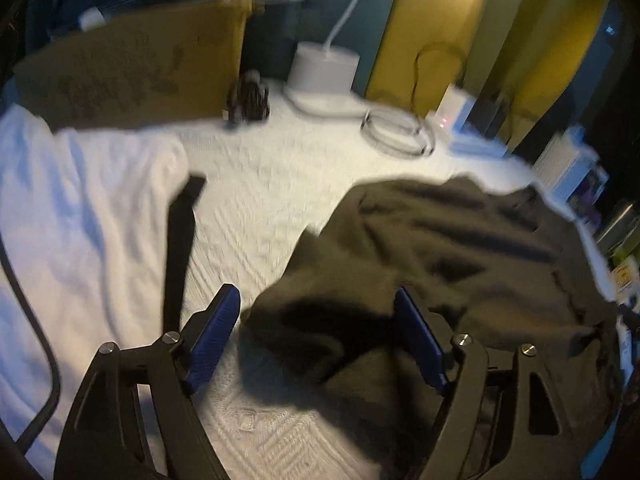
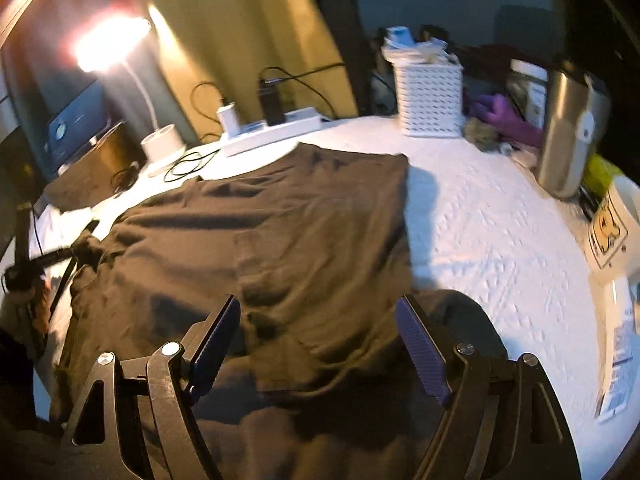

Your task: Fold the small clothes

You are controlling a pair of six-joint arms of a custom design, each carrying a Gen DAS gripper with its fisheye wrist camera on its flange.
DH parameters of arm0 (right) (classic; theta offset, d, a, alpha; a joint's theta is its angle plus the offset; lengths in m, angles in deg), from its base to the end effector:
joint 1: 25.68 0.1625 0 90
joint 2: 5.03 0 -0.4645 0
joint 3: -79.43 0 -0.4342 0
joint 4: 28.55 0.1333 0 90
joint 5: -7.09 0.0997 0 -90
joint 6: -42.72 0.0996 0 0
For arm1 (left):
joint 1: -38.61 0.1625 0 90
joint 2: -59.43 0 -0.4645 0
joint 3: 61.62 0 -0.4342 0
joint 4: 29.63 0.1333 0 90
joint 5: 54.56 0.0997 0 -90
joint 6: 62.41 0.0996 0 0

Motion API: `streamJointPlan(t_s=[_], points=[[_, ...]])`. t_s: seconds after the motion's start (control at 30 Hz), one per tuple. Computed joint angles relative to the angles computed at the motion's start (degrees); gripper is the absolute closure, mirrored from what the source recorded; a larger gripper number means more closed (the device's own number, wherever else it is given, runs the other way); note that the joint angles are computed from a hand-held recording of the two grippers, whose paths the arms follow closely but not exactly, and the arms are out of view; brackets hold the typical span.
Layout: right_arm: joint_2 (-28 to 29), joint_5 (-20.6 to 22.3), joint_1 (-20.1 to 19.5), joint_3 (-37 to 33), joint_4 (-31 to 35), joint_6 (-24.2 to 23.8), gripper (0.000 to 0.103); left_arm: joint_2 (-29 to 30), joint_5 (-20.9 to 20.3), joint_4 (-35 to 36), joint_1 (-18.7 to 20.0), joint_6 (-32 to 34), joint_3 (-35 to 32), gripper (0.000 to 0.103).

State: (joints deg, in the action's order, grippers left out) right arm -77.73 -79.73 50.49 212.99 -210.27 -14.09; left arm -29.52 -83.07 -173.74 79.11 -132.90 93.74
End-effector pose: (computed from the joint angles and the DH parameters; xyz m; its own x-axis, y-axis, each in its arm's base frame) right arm 0.0186 -0.5052 0.1925 -0.7062 -0.5820 0.4032 -0.7047 0.6329 -0.3206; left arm -0.0616 -0.3430 0.1613 -0.7563 -0.4363 -0.4875 0.0901 0.6686 -0.7381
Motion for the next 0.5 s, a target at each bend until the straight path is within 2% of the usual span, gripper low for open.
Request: streamJointPlan(t_s=[0.03, 0.07, 0.1, 0.13, 0.23, 0.3, 0.4, 0.5], points=[[0.0, 0.2, -0.3, -0.1, 0.0, 0.3, 0.021, 1.4, -1.0, -1.9, 0.7, 1.5, -0.3, 0.060], [0.1, 0.5, -0.7, -0.3, 0.1, 0.4, 0.022, 2.0, -0.1, -1.3, 0.3, 1.0, -0.3, 0.065], [0.2, 0.6, -0.9, -0.4, 0.2, 0.6, 0.022, 2.1, -0.9, -1.7, 0.2, 1.7, -0.6, 0.084], [0.2, 0.7, -1.1, -0.5, 0.4, 0.8, 0.021, 1.5, -1.3, 0.3, -0.2, 0.1, -1.0, 0.088], [0.4, 1.0, -1.4, -0.8, 0.9, 0.8, 0.022, 0.1, 1.4, 14.8, -3.5, -9.3, -3.0, 0.092], [0.4, 1.6, -1.6, -0.9, 1.5, 0.6, 0.022, 0.6, 2.1, 19.9, -6.1, -12.4, -4.5, 0.092], [0.3, 3.2, -2.0, -1.2, 2.6, 0.1, 0.022, 4.7, 2.7, 22.1, -7.7, -11.0, -7.3, 0.092], [-0.1, 4.4, -2.5, -1.5, 3.8, -0.4, 0.022, 10.6, 2.4, 16.8, -8.1, -5.0, -9.7, 0.092]])
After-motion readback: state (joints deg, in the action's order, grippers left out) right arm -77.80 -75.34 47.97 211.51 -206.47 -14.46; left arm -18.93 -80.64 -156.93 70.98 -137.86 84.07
